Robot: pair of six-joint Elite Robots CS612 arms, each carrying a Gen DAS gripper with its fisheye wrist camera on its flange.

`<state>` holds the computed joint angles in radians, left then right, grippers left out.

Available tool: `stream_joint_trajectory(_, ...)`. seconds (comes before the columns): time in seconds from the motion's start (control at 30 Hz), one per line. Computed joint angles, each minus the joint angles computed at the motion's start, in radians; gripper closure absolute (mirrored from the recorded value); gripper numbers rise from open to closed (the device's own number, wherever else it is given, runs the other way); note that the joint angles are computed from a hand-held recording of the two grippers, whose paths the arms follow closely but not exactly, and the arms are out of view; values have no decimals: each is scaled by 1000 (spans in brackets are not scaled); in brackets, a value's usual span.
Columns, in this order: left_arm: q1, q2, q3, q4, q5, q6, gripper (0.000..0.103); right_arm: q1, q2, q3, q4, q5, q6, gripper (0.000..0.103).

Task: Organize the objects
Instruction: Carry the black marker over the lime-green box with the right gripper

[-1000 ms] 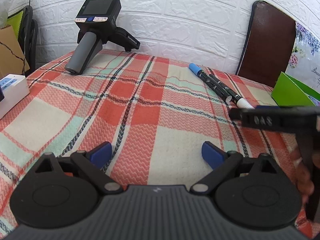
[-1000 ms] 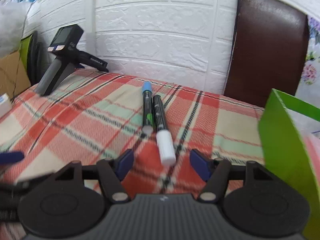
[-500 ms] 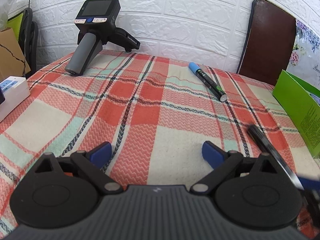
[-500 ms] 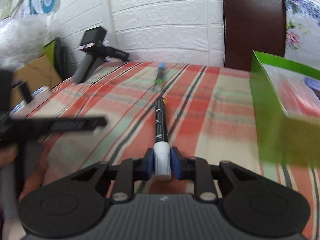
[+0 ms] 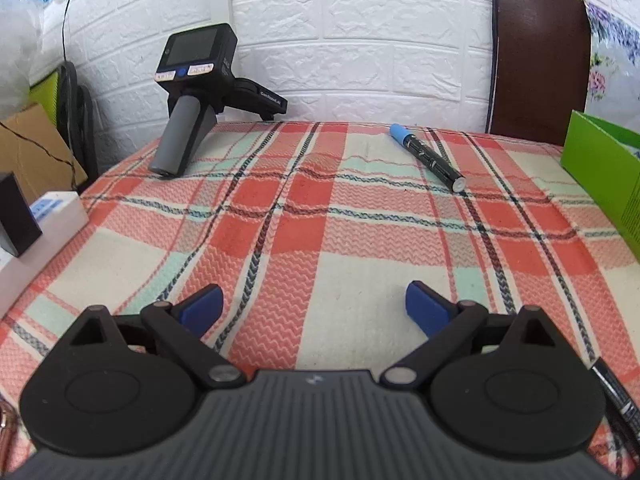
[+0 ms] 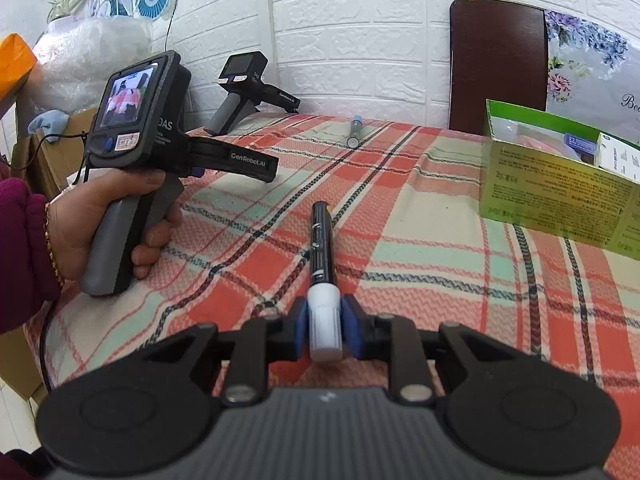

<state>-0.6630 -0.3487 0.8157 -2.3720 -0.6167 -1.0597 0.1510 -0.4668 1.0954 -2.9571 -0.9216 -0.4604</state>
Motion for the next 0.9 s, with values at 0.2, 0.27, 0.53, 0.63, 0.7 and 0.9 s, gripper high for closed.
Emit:
stream_joint_trajectory(0.2, -20, -61, 62, 86, -76, -186, 10, -23, 3, -2, 37, 72, 48, 83)
stream_joint_trajectory(0.27, -31, -83, 78, 79, -132, -193, 23, -25, 5, -7, 46, 86, 66, 83)
stream_joint_trajectory(0.53, -12, -66, 49, -250, -576, -115, 28, -39, 20, -35, 93, 164, 137, 83)
stream_joint_trajectory(0.63, -22, -10, -66, -163, -542, -33, 25, -50, 31, -53, 120, 217, 188, 83)
stream_joint_trajectory(0.7, -28, 23, -133, -114, -512, 12, 57, -59, 39, -66, 144, 261, 236, 83)
stream_joint_trajectory(0.9, -25, 82, -272, -101, -515, 113, 79, -74, 61, -102, 79, 286, 381, 83)
